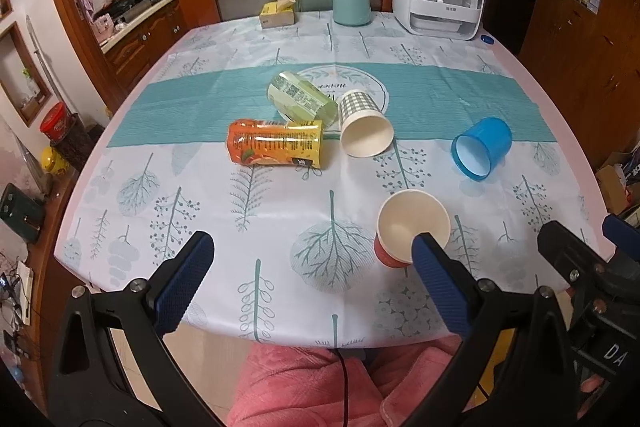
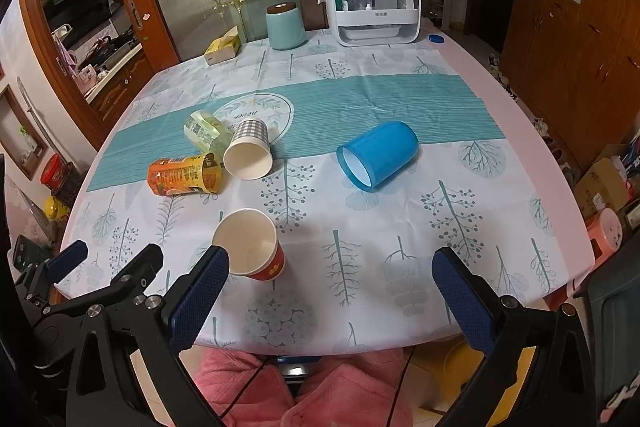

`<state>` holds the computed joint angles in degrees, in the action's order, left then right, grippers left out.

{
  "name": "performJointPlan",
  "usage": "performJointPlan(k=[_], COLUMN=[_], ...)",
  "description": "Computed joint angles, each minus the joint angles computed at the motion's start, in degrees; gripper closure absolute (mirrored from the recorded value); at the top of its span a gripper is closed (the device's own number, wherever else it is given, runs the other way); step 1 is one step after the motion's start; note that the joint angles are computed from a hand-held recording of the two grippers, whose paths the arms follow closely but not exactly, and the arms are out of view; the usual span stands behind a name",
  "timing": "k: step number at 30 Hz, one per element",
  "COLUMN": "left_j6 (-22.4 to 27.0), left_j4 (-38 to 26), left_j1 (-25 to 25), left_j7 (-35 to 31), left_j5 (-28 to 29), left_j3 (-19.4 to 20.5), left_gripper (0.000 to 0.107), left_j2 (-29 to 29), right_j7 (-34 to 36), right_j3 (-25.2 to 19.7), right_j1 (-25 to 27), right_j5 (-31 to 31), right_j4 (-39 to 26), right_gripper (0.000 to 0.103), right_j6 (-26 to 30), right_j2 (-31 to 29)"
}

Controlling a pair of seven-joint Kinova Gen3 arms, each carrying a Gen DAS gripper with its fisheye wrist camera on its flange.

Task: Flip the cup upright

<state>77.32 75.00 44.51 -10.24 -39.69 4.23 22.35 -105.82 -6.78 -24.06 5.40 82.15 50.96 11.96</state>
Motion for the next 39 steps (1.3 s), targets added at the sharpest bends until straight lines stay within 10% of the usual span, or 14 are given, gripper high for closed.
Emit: performJointPlan(k=[39], left_j6=[-1.25], left_j4=[-0.26], left_j1=[-0.59], left_j7=[0.54], left_j5=[0.54], left_j3=[0.23], left_gripper=[0.009], left_j2=[-0.96], right_j7=[0.83], right_j3=[0.41], right_j1=[-0.72], right_j5=[1.48], right_j4=[-0.27], right_gripper=[0.0], right_j6=[0.43], right_j2=[2.31])
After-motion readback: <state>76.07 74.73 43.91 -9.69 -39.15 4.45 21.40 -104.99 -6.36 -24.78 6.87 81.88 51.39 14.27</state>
